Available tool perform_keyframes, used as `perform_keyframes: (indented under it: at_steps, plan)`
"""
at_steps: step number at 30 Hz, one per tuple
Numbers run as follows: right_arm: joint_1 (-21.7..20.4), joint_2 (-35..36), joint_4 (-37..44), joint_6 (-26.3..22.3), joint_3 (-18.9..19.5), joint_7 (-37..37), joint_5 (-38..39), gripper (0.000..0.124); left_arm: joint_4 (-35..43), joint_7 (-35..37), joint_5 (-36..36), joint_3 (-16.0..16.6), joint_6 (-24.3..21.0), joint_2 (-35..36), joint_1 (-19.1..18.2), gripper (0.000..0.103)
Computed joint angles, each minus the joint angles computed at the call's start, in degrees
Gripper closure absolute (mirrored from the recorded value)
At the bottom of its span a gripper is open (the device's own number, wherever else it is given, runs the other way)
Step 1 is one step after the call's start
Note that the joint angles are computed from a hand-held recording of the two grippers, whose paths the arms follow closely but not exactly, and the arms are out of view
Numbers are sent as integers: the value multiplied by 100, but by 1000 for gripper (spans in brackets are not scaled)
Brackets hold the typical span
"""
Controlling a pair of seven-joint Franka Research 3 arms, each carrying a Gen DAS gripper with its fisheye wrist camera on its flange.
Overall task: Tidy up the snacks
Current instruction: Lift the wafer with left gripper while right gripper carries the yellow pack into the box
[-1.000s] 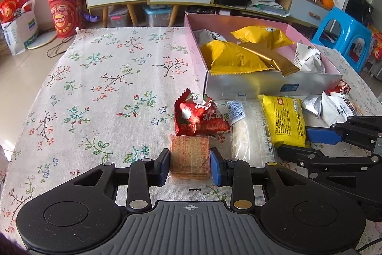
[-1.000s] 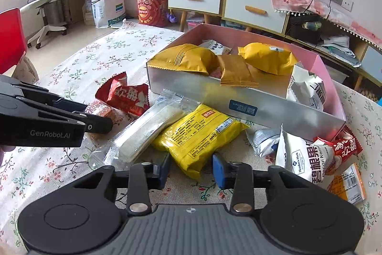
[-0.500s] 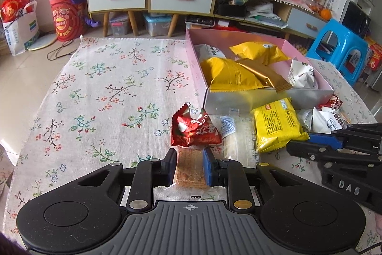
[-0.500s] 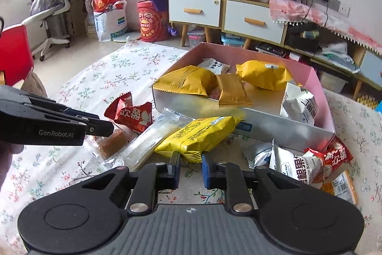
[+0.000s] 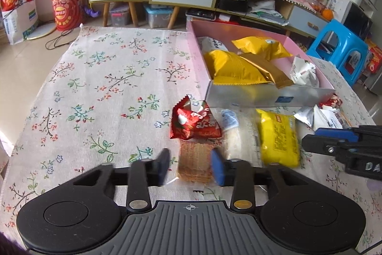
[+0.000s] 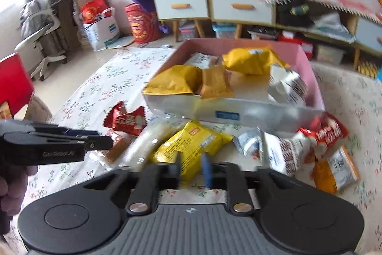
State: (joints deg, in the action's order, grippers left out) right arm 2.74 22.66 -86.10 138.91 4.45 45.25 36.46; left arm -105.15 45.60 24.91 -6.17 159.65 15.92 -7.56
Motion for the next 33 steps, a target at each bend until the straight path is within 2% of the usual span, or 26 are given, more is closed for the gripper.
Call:
perform_keyframes:
  at_steps: [2,6,9,11,14,18,19,20,24,33]
  plan:
    - [-25,55,92,-74,1,161,79,98,65,-103,95,59,-40,57,-36,50]
    - [-16,271,373,-169,23,457,127,98,131,35,-228,-54,-139,98,58,49]
    - [84,451,560,-240,-25,775,-122,98,277,113,-232,-70,-486,157,-7,50]
    - [153,578,697,-298,-55,995,-323,95,313,71,-206,-54,-625,180,-56,53]
    - [195,707,846,-343,-31,1229,-471,83,347,-72,40,18,-752,179,-162,58]
    - [274,679,694,-70,12,1243,-619,75,310,-342,377,91,-796,152,-247,67]
    - [285,636,593,50,33,1166,-634,76,298,-385,412,90,-793,142,-245,69]
    - [279,603,524,113,52,1079,-643,84,286,-402,412,77,-782,135,-229,70]
    - [200,475,338,202,149,648,-528,98,196,-400,363,29,-701,80,-157,71]
    - [-9,464,561,-357,109,744,-179,112,-164,-335,36,-41,-332,-123,10,71]
